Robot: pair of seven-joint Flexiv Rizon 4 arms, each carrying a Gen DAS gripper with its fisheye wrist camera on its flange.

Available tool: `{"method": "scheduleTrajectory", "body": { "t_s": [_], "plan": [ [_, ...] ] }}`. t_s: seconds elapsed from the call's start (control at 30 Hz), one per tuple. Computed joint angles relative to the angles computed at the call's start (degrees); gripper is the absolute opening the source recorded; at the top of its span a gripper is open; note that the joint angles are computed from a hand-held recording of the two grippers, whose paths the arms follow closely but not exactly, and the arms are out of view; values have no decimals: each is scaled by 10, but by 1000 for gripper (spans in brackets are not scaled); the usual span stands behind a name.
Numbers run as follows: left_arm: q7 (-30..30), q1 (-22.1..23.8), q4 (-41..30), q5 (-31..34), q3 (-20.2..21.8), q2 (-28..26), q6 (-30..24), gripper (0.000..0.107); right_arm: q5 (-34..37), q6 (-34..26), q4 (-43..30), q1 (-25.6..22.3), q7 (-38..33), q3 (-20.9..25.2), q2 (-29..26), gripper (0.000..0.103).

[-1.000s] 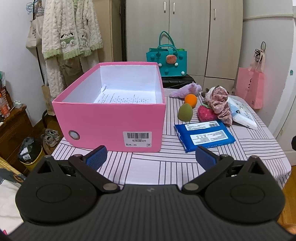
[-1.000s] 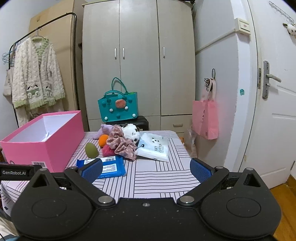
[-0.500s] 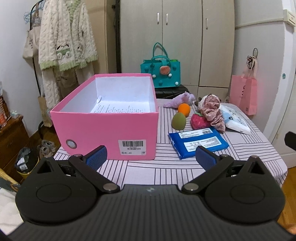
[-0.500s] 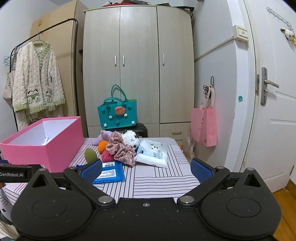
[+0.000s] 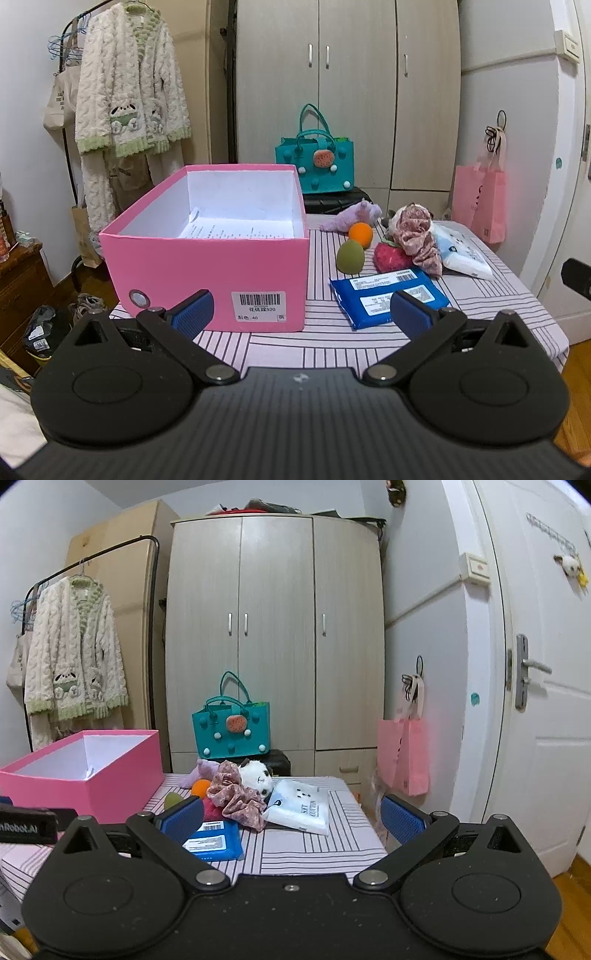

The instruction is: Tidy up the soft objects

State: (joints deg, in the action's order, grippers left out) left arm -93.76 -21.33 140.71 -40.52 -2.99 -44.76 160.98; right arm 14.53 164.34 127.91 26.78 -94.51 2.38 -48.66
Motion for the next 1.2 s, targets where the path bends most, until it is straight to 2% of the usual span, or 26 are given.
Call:
{"method": "scheduleTrajectory", "body": {
  "t_s": [0.13,0.23,0.43,0.63,0.77,0.8,0.87,0.9,0.97,1.1,1.2],
  "plan": [
    [-11,7,2,12,2,-2,4,103,-11,-13,4,1,-8,-3,4,103],
    [-20,17,1,26,2,-2,-1,103,-49,-34,12,-13,-9,-3,12,103],
    [-20,23,-7,19,6,-2,-19,103,-204,-109,9,-104,69,18,31,103],
    [-41,32,-20,23,7,-3,-25,102,-321,-155,-20,-160,131,32,30,103],
    [-40,37,-42,36,11,-24,-19,102,-397,-162,-53,-191,174,43,7,103],
    [-40,39,-48,38,10,-29,-19,102,-446,-169,-64,-210,193,45,0,103],
    [-56,49,-55,53,5,-37,-15,102,-590,-197,-94,-264,262,53,-16,103],
    [-71,60,-58,76,3,-42,-10,102,-630,-203,-110,-277,292,54,-24,103],
    [-83,75,-65,111,1,-48,-11,102,-678,-210,-140,-285,333,47,-41,103],
    [-88,90,-83,150,-6,-56,-32,101,-719,-222,-182,-280,372,25,-55,103],
    [-74,81,-96,152,-6,-61,-48,99,-742,-238,-205,-278,399,10,-60,103]
  ]
}}
